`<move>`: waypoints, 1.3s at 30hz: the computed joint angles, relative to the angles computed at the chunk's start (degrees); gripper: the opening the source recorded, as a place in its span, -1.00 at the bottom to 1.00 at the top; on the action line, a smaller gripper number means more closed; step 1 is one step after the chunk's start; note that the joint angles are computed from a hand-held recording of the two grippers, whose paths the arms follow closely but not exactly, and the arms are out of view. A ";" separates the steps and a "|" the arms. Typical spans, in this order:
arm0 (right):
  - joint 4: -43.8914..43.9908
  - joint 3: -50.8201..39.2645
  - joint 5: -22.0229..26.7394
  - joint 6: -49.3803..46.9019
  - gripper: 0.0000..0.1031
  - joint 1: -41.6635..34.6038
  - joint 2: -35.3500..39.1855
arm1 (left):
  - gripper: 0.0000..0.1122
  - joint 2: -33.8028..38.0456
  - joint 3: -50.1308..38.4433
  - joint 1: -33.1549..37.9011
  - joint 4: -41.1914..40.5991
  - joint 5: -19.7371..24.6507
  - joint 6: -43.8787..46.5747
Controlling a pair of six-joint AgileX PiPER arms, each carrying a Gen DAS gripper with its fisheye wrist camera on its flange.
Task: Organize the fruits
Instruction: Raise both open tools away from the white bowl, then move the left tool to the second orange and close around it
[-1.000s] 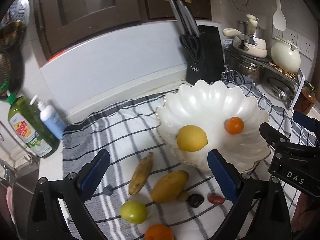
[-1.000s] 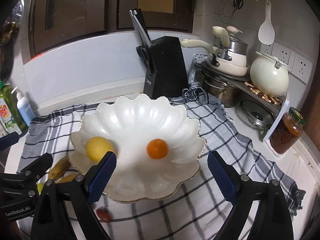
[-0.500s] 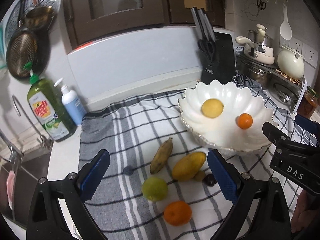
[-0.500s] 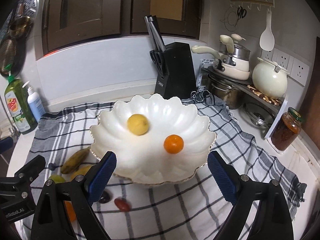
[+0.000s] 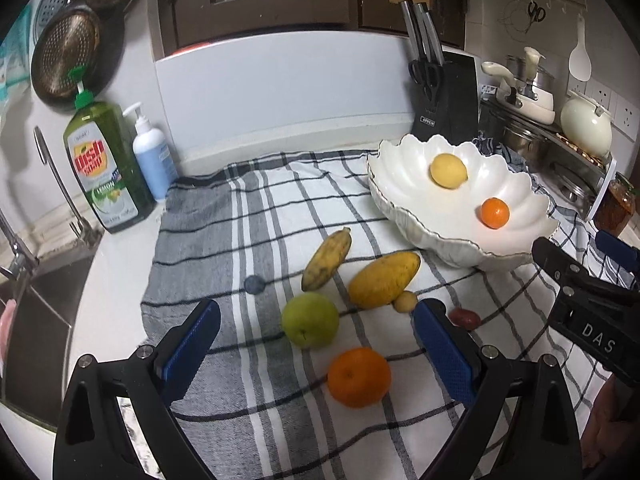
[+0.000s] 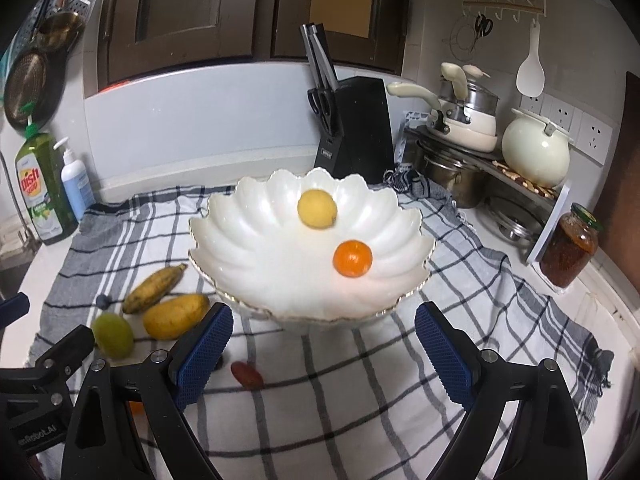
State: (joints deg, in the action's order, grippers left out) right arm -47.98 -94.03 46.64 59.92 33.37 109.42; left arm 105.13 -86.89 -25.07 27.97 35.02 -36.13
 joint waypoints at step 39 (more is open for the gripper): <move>2.44 11.77 -8.44 4.95 0.81 -2.12 -0.02 | -0.17 8.24 2.71 -1.36 -4.66 -4.63 2.57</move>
